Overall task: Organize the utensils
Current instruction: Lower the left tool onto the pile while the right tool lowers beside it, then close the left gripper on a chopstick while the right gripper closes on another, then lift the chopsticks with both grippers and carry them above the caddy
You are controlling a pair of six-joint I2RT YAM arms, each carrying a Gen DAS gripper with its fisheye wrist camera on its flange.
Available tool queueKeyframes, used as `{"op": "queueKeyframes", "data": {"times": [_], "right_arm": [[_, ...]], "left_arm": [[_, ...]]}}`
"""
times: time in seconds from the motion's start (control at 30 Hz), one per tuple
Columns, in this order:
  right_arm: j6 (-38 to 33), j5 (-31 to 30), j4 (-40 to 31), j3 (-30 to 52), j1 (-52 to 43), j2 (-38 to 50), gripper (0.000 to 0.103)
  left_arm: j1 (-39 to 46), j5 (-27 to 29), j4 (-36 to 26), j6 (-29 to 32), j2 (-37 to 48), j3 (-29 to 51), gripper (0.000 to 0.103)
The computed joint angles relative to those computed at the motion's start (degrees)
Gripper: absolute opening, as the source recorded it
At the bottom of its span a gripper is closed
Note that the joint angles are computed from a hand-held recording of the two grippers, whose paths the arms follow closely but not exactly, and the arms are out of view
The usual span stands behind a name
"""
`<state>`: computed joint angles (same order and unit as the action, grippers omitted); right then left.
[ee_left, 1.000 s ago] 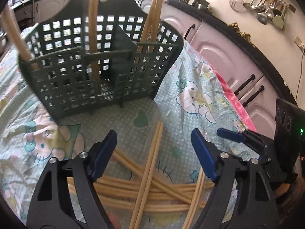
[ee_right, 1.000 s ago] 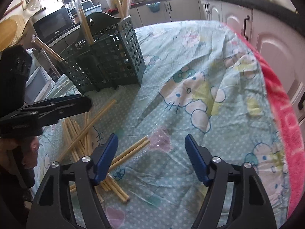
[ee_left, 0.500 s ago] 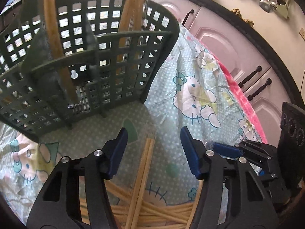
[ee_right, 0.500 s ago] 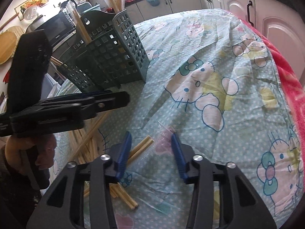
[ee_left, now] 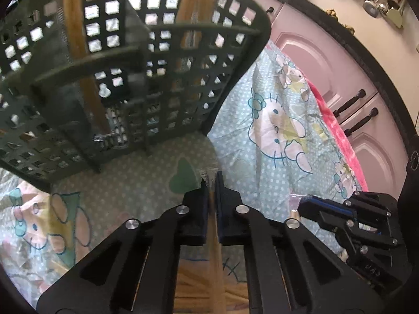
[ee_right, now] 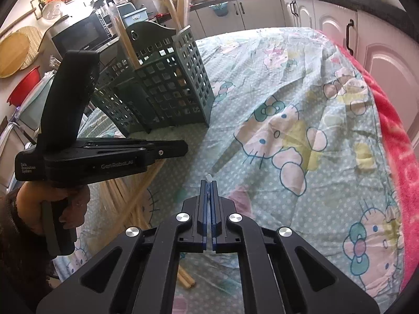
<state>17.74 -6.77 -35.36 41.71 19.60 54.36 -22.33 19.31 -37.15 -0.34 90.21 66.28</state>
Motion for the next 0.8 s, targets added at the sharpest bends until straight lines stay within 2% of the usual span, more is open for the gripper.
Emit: {"op": "queueKeyframes", "data": {"times": [0.23,0.8], "right_arm": [[-0.3,4.1,-2.0,4.4,4.3,-0.2,0.002],[0.0,13.9,-5.2,16.9,16.1,1.5,0.001]], "left_arm": [[4.0,3.6,-1.0,0.5,-6.1,-0.7,0.002],[10.2,7.4,-6.1,1.9,-19.4,2.5,0.002]]}}
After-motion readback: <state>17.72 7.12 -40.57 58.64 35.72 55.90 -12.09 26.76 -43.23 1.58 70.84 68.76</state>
